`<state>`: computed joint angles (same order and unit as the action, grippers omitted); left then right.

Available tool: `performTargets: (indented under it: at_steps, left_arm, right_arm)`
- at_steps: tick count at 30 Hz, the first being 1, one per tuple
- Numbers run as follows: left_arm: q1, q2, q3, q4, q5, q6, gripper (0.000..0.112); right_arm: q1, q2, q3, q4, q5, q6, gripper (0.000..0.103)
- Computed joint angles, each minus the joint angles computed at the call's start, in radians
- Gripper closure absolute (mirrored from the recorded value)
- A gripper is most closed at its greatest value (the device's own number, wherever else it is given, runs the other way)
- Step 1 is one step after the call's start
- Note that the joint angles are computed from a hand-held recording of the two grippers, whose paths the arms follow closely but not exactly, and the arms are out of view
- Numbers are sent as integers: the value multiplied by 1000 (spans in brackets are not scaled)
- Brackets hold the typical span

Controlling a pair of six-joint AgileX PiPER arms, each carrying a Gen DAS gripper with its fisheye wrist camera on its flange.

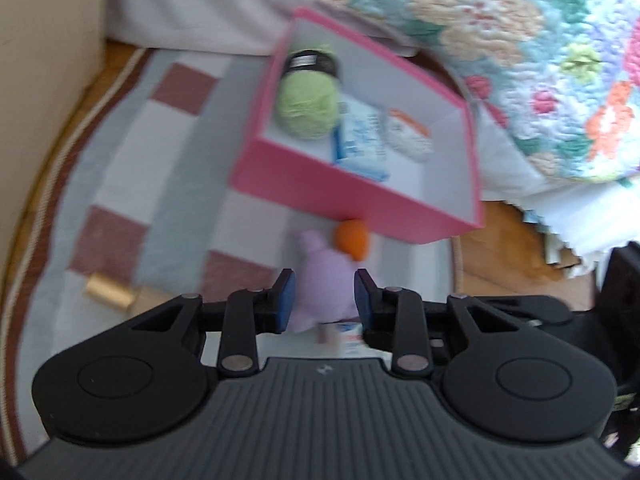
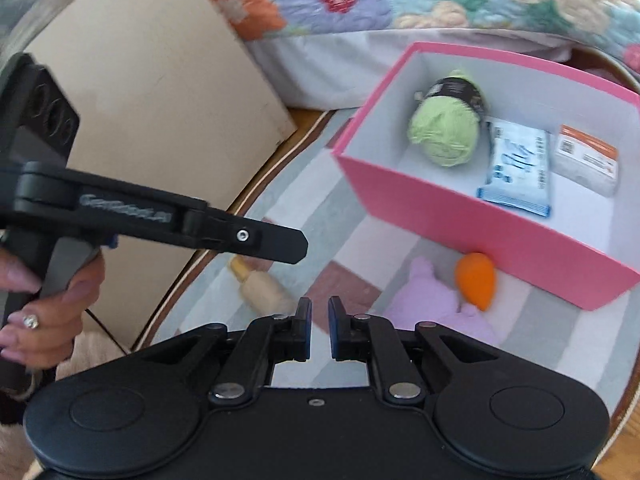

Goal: Organize objects

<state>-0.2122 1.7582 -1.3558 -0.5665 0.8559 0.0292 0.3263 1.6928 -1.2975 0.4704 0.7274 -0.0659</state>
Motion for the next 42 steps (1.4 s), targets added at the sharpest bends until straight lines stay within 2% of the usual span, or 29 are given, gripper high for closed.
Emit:
performTargets:
  at_steps: [8,22,25,27,28,29,32,36,39,42]
  left_arm:
    - [85,-67,118,-14,0,51,82]
    - [145,-195,173,15,46,5,82]
    - [143,-228,180,41,47,-23,79]
    - [141,-238,191,51,40,-38,76]
    - [139,-237,195,58,37,-52,72]
    - [134,-235,202,68,31,-65,67]
    - [123,-221,240,78,-14,-98,62]
    - [114,-181,321,56,-159,-127,60]
    - [124,-113,345,2,-222,-114,60]
    - [131,-53,362,-55,-269,-79,60]
  right_arm:
    - [77,45,-95,-51,34,-6,88]
    - [172,25,-166,-133,84,37,85]
    - [191,8,-166,-146,80,31,78]
    - [209,12,-178,-167,87,19,62]
    - [218,25,-195,-183,101,18,58]
    - [227,37,-206,-202,107,18,55]
    - [235,78,-228,-208,102,-55,50]
    - [228,129,-190,-165,-15,-198,38]
    - [233,181,-168,-170,-97,-264,37]
    - [236,253,-185,-176,-122,-290,37]
